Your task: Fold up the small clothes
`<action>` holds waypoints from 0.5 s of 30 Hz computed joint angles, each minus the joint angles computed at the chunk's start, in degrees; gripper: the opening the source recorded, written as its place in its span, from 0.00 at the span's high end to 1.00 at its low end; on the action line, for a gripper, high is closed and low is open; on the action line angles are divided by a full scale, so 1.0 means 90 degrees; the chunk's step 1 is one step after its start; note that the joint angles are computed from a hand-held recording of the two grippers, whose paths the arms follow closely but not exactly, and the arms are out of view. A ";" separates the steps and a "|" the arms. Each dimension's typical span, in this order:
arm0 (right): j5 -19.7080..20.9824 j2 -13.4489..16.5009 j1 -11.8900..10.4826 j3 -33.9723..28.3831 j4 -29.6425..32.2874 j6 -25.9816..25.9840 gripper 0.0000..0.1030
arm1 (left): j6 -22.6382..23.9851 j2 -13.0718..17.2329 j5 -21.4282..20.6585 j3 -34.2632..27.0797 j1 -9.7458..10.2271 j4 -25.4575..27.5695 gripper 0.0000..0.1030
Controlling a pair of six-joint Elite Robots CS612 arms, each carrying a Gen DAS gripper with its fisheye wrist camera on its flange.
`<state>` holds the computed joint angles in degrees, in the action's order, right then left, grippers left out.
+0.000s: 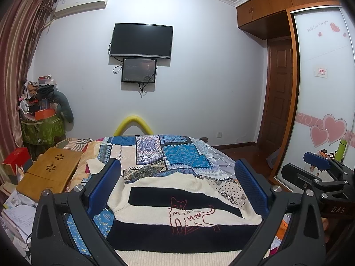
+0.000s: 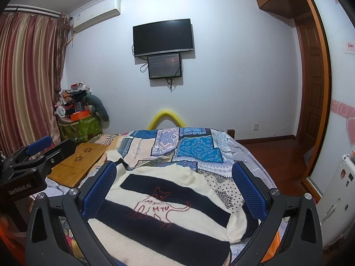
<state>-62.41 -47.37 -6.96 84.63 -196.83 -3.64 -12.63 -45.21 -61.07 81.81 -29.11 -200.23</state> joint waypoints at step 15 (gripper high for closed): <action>0.0006 -0.0001 -0.0002 0.0000 0.0016 0.0003 0.00 | 0.0030 -0.0010 0.0030 -0.0014 -0.0010 0.0046 0.00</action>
<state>-62.36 -47.38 -6.97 84.63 -196.68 -3.61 -12.36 -45.30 -60.81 81.68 -29.19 -199.82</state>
